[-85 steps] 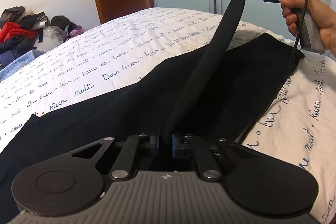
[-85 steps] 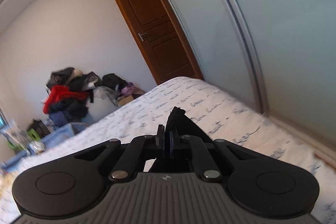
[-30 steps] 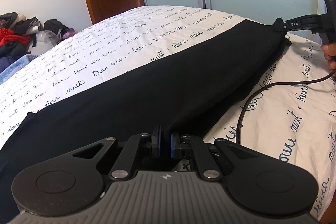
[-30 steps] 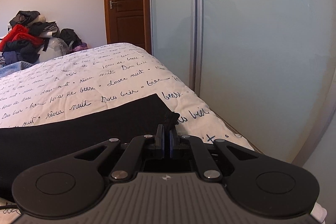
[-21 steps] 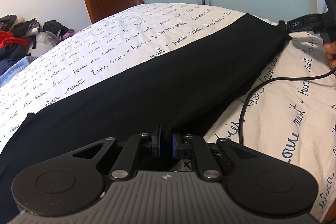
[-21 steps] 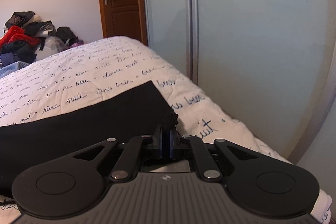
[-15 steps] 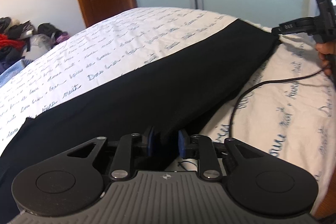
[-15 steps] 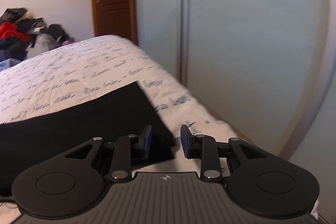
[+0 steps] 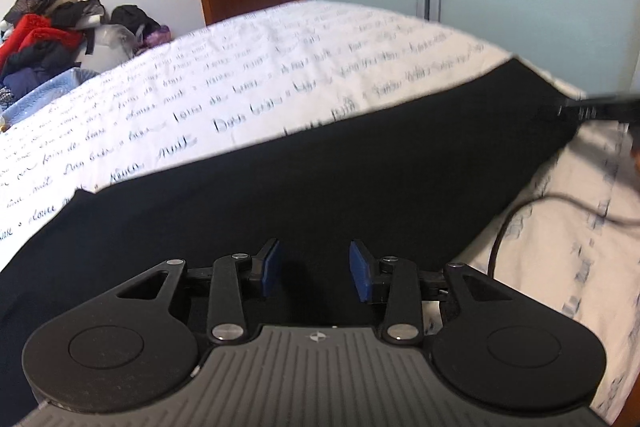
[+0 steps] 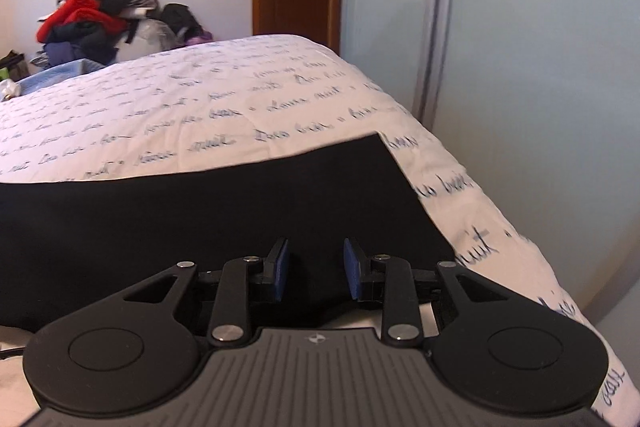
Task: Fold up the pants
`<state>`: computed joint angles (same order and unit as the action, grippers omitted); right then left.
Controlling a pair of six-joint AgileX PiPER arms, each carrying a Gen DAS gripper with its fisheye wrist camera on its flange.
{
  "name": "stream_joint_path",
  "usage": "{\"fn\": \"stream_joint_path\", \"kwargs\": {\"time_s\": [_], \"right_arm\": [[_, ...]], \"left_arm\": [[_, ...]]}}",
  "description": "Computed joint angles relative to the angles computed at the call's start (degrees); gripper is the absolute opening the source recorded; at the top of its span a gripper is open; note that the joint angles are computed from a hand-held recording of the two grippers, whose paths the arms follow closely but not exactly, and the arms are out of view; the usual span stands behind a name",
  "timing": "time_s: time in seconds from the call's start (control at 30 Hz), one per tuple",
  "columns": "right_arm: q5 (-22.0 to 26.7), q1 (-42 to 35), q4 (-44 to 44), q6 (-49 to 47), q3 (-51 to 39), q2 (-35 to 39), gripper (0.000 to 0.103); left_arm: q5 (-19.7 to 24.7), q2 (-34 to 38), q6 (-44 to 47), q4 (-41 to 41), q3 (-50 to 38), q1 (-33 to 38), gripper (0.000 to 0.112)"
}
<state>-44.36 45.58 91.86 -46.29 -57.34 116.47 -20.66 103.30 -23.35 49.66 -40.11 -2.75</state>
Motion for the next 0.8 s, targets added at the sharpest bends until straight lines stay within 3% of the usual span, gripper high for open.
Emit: {"fn": "stream_joint_path", "kwargs": {"time_s": [0.1,0.2,0.27,0.33,0.47,0.53,0.8], "right_arm": [[-3.4,1.9,1.9,0.5,0.6,-0.7,0.029],[-1.4,2.3,-2.1,4.5,2.2,-1.9,0.03],[-0.2,2.1,-0.5,1.7,1.1,-1.2,0.03],[-1.0,2.6,1.3,0.1,0.7,-0.4,0.03],[-5.0,5.3,-2.3,14.6,6.5,-3.8,0.033],[-6.1,6.2,-3.6,21.6,9.8,-6.2,0.041],[-3.1,3.5,-18.1,52.4,20.4,-10.5,0.041]], "left_arm": [[-1.0,-0.5,3.0,-1.6,1.2,0.1,0.043],[-2.8,-1.3,1.0,-0.5,1.6,0.5,0.049],[-3.0,-1.0,4.6,-5.5,1.2,-0.2,0.057],[-1.3,-0.2,7.6,-8.8,0.2,-1.3,0.057],[-1.4,-0.5,5.6,-5.6,0.6,-0.7,0.057],[-2.4,-0.9,6.7,-7.0,1.2,-0.8,0.057],[-2.3,-0.8,4.2,-7.1,0.4,-1.6,0.057]]}}
